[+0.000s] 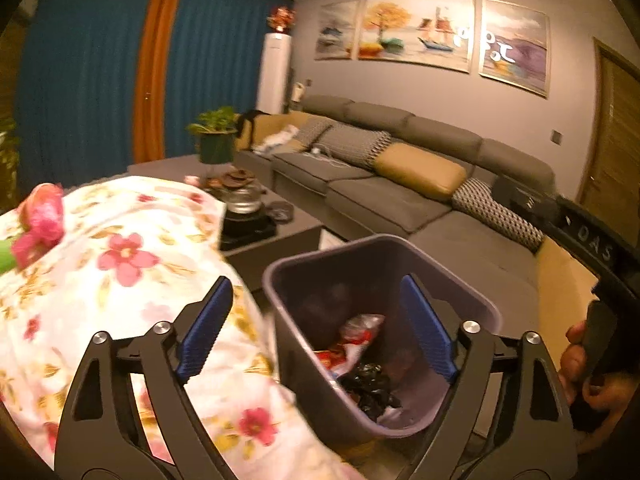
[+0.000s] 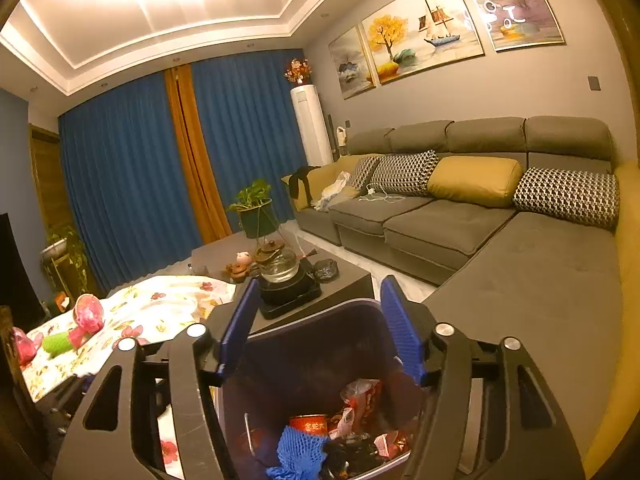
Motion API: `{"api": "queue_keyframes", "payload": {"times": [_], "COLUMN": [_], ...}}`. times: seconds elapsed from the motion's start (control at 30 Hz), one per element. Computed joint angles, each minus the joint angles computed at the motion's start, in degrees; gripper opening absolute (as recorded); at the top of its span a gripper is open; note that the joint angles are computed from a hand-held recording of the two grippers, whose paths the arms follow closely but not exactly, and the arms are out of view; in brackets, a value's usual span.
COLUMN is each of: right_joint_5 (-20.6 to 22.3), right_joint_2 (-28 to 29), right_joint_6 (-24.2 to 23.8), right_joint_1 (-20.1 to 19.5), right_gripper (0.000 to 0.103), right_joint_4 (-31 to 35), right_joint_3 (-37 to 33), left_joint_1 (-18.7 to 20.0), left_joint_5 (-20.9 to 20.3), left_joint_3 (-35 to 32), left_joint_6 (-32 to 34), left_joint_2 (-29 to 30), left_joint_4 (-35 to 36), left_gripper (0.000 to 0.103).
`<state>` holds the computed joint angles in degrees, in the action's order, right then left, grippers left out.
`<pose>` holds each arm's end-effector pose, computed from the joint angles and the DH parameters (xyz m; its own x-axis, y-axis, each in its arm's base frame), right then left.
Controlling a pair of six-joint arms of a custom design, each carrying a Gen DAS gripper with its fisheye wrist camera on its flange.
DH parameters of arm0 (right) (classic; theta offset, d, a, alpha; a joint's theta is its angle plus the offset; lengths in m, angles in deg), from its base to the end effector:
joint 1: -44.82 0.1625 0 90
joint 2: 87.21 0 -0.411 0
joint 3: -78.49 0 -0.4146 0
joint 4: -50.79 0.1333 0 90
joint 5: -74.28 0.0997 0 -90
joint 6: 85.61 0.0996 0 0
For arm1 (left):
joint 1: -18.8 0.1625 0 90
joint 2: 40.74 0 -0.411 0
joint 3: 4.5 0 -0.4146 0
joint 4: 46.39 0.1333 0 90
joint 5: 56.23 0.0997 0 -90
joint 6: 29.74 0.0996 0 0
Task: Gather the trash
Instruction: 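Withdraw both open tools from the bin toward the bedspread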
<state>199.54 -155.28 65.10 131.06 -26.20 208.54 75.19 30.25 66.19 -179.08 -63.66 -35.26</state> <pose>0.0460 -0.4566 0.1025 -0.6704 0.6584 0.3421 -0.3955 0.0730 -0.9155 -0.2288 -0.5962 -0.1211 -0.4885 0.8162 -0.3086 0.8406 0.3452 -0.4175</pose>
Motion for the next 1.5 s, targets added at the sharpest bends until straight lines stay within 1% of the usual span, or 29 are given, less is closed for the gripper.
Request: {"api": "queue_keyframes", "payload": {"times": [0.13, 0.27, 0.5, 0.7, 0.8, 0.97, 1.17, 1.27, 1.5], "right_joint_5": [1.3, 2.0, 2.9, 2.7, 2.4, 2.1, 1.1, 0.7, -1.6], "right_joint_2": [1.3, 1.7, 3.7, 6.9, 8.6, 12.2, 15.9, 18.8, 26.0], "right_joint_6": [-1.2, -0.5, 0.0, -0.7, -0.7, -0.6, -0.1, -1.1, -2.4], "right_joint_1": [0.8, 1.2, 2.9, 5.1, 6.2, 7.9, 9.6, 10.7, 12.4], "right_gripper": [0.073, 0.077, 0.078, 0.078, 0.078, 0.078, 0.078, 0.078, 0.078], "right_joint_4": [-0.9, -0.2, 1.1, 1.8, 3.5, 7.1, 13.6, 16.1, 26.1], "right_joint_3": [-0.5, -0.9, -2.5, -5.0, -6.9, -11.2, -17.5, -21.6, -34.4], "left_joint_1": [0.1, 0.1, 0.9, 2.7, 3.8, 5.9, 8.5, 10.1, 12.9], "left_joint_5": [-2.6, -5.0, -8.1, -10.3, -11.7, -12.7, -14.1, -14.7, -16.0], "left_joint_3": [3.0, 6.1, 10.0, 12.6, 12.8, 13.0, 12.6, 11.1, 7.9], "left_joint_6": [-1.7, -1.9, -2.1, -2.3, -2.2, -1.4, 0.0, 0.5, 3.5], "left_joint_2": [-2.8, -5.5, -10.0, -13.9, -15.4, -17.5, -19.6, -20.1, -20.5], "left_joint_4": [-3.0, -6.3, -10.4, -13.1, -13.3, -13.9, -15.3, -15.1, -16.2], "left_gripper": [0.087, 0.087, 0.088, 0.088, 0.088, 0.088, 0.088, 0.088, 0.088]}}
